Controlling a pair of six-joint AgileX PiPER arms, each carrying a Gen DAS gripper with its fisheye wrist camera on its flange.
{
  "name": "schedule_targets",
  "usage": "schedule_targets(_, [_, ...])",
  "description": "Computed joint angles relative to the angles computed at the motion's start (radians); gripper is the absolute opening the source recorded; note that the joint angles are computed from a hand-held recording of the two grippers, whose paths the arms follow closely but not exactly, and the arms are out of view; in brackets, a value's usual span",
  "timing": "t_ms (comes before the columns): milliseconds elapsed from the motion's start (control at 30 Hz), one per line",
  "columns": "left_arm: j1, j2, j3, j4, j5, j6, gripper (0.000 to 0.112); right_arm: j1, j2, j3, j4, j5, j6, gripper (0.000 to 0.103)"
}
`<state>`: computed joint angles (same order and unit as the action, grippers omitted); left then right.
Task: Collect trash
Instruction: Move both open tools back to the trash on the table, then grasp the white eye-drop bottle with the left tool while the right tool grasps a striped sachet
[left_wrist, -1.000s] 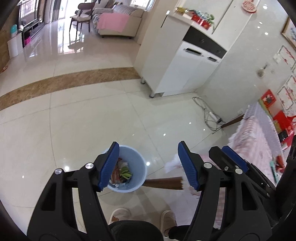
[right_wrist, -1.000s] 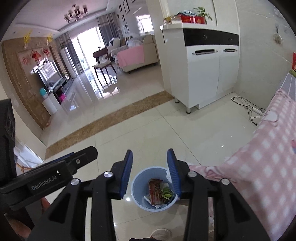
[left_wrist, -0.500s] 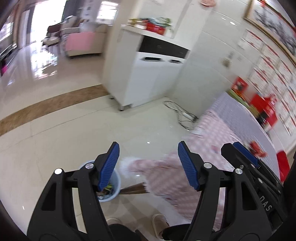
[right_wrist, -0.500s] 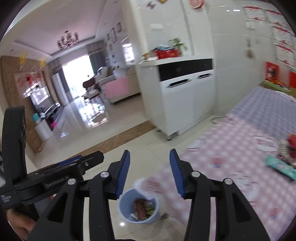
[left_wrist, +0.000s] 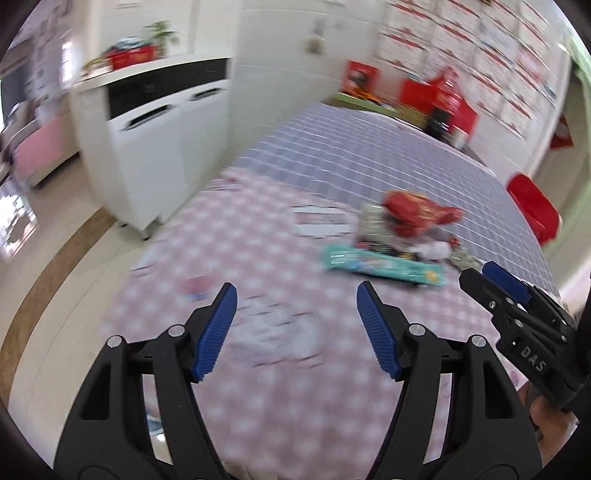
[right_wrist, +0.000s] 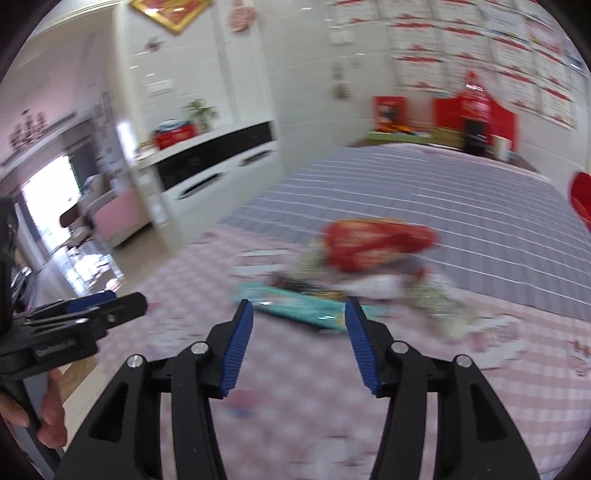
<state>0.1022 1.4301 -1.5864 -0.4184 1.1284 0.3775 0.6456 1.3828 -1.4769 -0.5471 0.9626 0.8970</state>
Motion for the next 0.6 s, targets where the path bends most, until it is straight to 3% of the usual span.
schedule_targets(167, [-0.226,0.069,-0.048,0.109,-0.044,-0.135,0.067,-0.223,-0.068,0.101,0.125,-0.028,-0.148,0.053])
schedule_targets(433, [-0.367,0.178,-0.111,0.217,-0.059,-0.291,0.067,-0.426,0.013,0.097,0.344,-0.065,-0.451,0.053])
schedule_targets(500, [-0.381,0.199,-0.129,0.234,-0.059,-0.314,0.067,-0.439,0.026,0.098,0.375,-0.081,-0.504,0.046])
schedule_targets(567, [-0.393,0.214,-0.143,0.244,-0.062,-0.319,0.067,-0.458,0.035,0.096,0.426,-0.096,-0.561,0.026])
schedule_targets(600, [-0.4,0.22,-0.149,0.251,-0.063,-0.325,0.067,-0.454,0.039,0.089,0.422,-0.093,-0.565,0.021])
